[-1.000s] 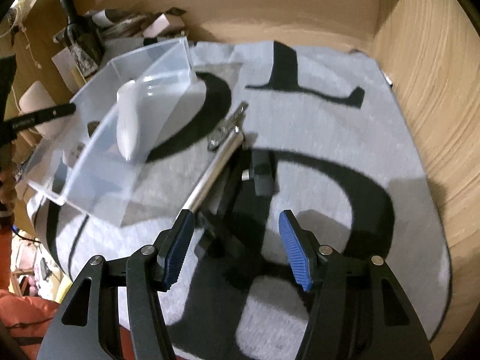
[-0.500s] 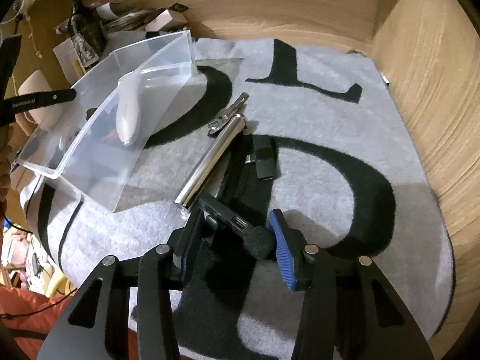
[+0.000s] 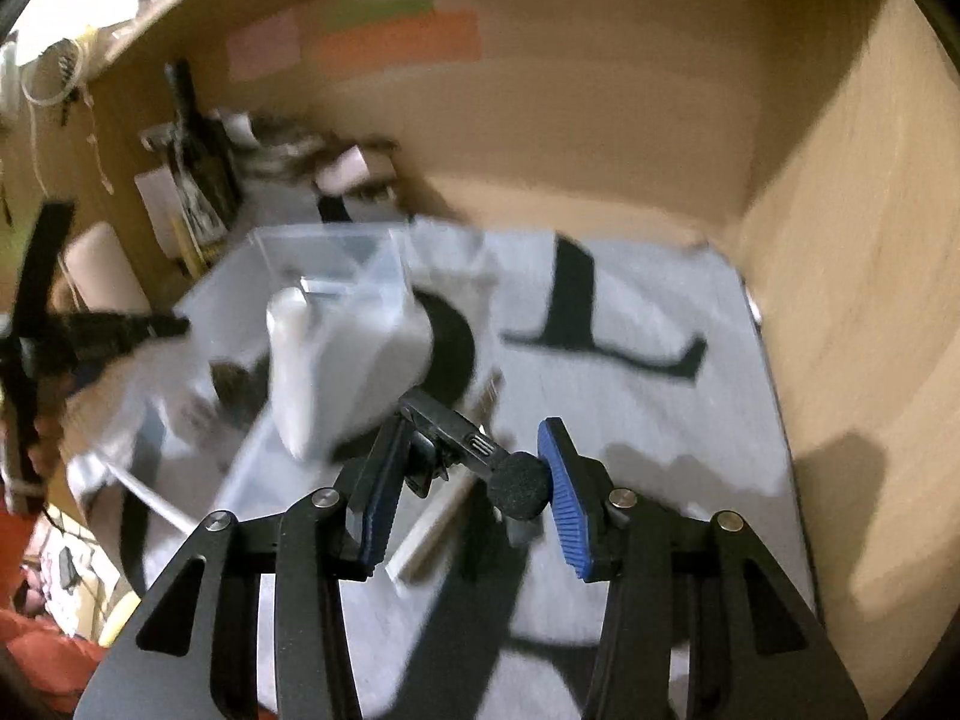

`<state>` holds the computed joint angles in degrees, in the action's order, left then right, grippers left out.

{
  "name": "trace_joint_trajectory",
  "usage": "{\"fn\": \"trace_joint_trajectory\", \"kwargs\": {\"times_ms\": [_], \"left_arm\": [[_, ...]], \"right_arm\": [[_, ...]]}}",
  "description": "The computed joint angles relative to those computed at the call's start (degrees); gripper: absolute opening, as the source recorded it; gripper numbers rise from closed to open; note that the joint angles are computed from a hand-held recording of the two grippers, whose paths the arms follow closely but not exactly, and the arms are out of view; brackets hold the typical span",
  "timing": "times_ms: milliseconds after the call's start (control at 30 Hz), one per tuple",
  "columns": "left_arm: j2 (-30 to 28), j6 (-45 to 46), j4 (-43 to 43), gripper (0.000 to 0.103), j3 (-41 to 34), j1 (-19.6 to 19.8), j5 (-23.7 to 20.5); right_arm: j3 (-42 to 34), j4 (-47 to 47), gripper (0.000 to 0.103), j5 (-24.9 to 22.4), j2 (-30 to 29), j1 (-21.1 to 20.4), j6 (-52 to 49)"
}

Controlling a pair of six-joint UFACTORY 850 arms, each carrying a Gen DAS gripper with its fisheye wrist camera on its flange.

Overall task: Organize rigid objects
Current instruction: 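Carry the clip part into the clear box and release it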

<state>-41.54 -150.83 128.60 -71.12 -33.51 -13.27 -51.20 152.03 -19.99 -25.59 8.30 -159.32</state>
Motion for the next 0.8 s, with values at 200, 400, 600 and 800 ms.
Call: {"fn": "trace_joint_trajectory", "kwargs": {"times_ms": [200, 400, 600, 800], "left_arm": [[0.0, -0.3, 0.3, 0.011, 0.1, 0.0, 0.0], [0.0, 0.0, 0.0, 0.011, 0.1, 0.0, 0.0], [0.0, 0.6, -0.5, 0.011, 0.0, -0.1, -0.1], [-0.1, 1.6, -1.6, 0.011, -0.2, -0.3, -0.3]], "right_arm": [[-3.8, -3.4, 0.042, -2.5, -1.6, 2.3, 0.9], [-9.3, -8.4, 0.042, -1.8, -5.0, 4.8, 5.5], [-16.3, -22.7, 0.042, 0.8, -9.7, 6.5, 19.2], [-22.3, -41.5, 0.042, 4.7, -14.0, 8.6, 35.4]]}}
